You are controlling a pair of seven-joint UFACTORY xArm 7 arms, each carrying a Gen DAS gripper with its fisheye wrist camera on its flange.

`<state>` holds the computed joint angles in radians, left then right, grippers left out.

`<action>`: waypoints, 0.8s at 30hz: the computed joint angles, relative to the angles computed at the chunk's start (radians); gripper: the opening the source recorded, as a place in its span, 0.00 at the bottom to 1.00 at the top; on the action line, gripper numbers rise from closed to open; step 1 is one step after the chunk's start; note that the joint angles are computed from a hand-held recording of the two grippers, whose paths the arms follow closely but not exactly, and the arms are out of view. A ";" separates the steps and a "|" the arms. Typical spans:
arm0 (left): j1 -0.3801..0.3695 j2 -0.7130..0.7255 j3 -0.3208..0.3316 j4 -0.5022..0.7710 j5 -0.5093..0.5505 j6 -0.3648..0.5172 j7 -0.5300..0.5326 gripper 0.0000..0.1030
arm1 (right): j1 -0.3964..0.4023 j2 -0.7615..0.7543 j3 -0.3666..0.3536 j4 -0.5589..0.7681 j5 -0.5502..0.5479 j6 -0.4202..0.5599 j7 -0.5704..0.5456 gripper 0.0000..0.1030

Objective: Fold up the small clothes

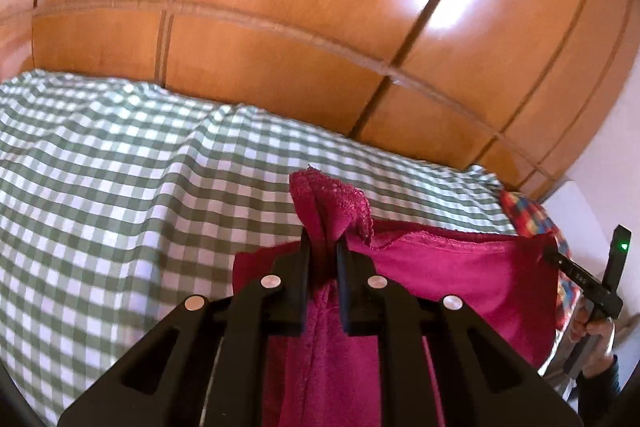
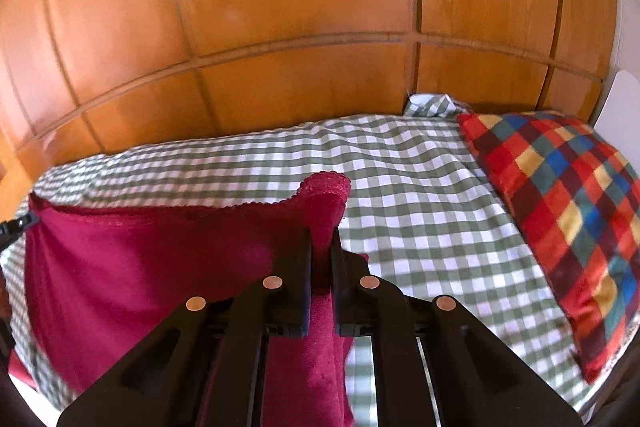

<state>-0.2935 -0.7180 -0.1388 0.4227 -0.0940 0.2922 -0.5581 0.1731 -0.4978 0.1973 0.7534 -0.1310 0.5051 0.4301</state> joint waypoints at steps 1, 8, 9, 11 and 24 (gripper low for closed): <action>0.016 0.029 -0.008 0.012 0.006 -0.001 -0.007 0.10 | -0.014 0.037 0.012 0.014 -0.011 -0.004 0.015 0.07; 0.071 0.265 -0.029 0.081 0.041 0.035 -0.054 0.18 | -0.007 0.233 0.003 0.048 -0.048 0.028 0.079 0.07; 0.071 0.264 -0.032 0.073 0.046 0.034 -0.063 0.19 | 0.001 0.227 -0.008 0.040 -0.042 0.019 0.077 0.07; 0.042 0.225 -0.008 0.045 0.026 0.020 -0.053 0.23 | 0.032 0.199 -0.048 0.021 0.024 0.002 0.030 0.12; -0.143 -0.540 0.016 -0.324 -0.101 0.292 -0.069 0.50 | 0.148 -0.467 -0.225 -0.332 0.370 0.273 -0.260 0.38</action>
<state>-0.4360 -1.2583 -0.1230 0.0986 -0.1954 0.5840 -0.6270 0.3212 -0.9648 -0.0279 0.4211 0.2386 0.7782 0.1702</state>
